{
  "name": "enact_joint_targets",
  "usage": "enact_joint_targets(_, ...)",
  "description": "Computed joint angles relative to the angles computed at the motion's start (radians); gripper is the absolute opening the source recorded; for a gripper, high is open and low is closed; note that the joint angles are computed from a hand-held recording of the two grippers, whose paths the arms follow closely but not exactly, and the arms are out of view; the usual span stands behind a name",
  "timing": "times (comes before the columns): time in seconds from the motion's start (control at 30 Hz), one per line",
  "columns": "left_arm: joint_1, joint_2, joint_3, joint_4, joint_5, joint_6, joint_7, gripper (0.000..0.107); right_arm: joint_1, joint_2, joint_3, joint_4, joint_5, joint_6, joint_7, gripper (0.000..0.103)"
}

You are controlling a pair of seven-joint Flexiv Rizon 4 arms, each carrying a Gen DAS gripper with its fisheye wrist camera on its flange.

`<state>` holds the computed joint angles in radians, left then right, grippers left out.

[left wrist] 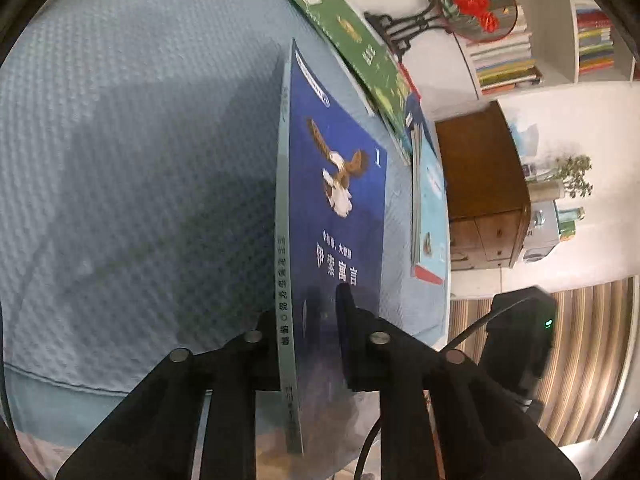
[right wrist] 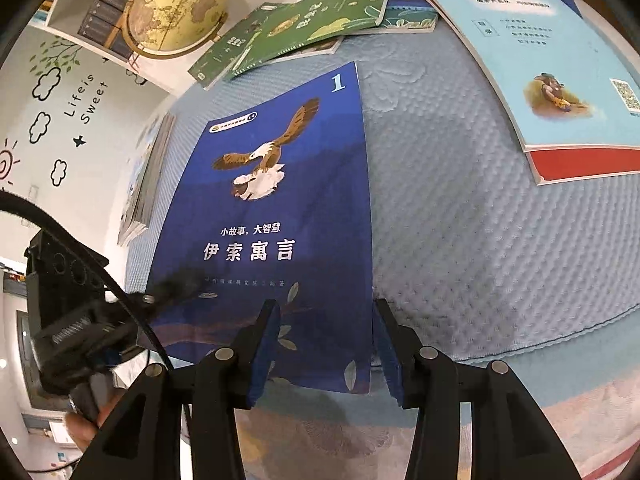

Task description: Organize books

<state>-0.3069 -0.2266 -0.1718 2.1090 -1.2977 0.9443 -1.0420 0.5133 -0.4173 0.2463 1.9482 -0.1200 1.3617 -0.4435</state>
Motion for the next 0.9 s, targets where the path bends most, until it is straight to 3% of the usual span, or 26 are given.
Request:
enact_joint_targets(0.17,0.019,0.005,-0.010,-0.017,-0.225,-0.146,0.032,0.012,-0.085,-0.007,0.100,-0.049,0.110,0.024,-0.109,0.052)
enact_joint_targets(0.27,0.033,-0.013,-0.003,-0.041,-0.334,-0.245,0.039,0.012,-0.172,-0.037,0.201,-0.074,0.233,0.102,-0.192,0.084)
enact_joint_targets(0.3,0.035,-0.020,-0.001,-0.049,-0.348,-0.259,0.034,0.012,-0.225,-0.065,0.267,-0.091,0.285,0.145,-0.243,0.085)
enact_joint_targets(0.37,0.037,-0.034,0.001,-0.062,-0.359,-0.278,0.026,0.012,-0.335,-0.142,0.411,-0.137,0.362,0.211,-0.326,0.085)
enact_joint_targets(0.43,0.037,-0.043,0.002,-0.066,-0.356,-0.285,0.008,0.012,-0.394,-0.208,0.496,-0.169,0.377,0.265,-0.366,0.069)
enact_joint_targets(0.47,0.033,-0.045,0.005,-0.068,-0.327,-0.269,-0.009,0.012,-0.412,-0.232,0.524,-0.183,0.374,0.275,-0.376,0.051)
enact_joint_targets(0.5,0.031,-0.045,0.012,-0.072,-0.268,-0.246,-0.034,0.012,-0.413,-0.237,0.519,-0.189,0.349,0.257,-0.361,0.039)
enact_joint_targets(0.6,0.030,-0.041,0.035,-0.082,-0.032,-0.177,-0.138,0.016,-0.333,-0.192,0.401,-0.200,0.275,0.162,-0.340,0.027)
enact_joint_targets(0.63,0.034,-0.037,0.036,-0.082,0.018,-0.168,-0.155,0.021,-0.299,-0.172,0.355,-0.203,0.250,0.118,-0.338,0.025)
enact_joint_targets(0.77,0.038,-0.032,0.037,-0.093,0.236,-0.105,-0.256,0.022,-0.110,-0.110,0.128,-0.226,0.080,-0.066,-0.346,0.025)
enact_joint_targets(0.83,0.028,-0.021,0.041,-0.101,0.356,-0.045,-0.307,0.022,-0.052,-0.100,0.069,-0.240,0.009,-0.118,-0.386,0.025)
enact_joint_targets(0.9,0.028,-0.011,0.042,-0.111,0.448,-0.010,-0.339,0.022,-0.038,-0.094,0.060,-0.248,-0.003,-0.138,-0.431,0.025)
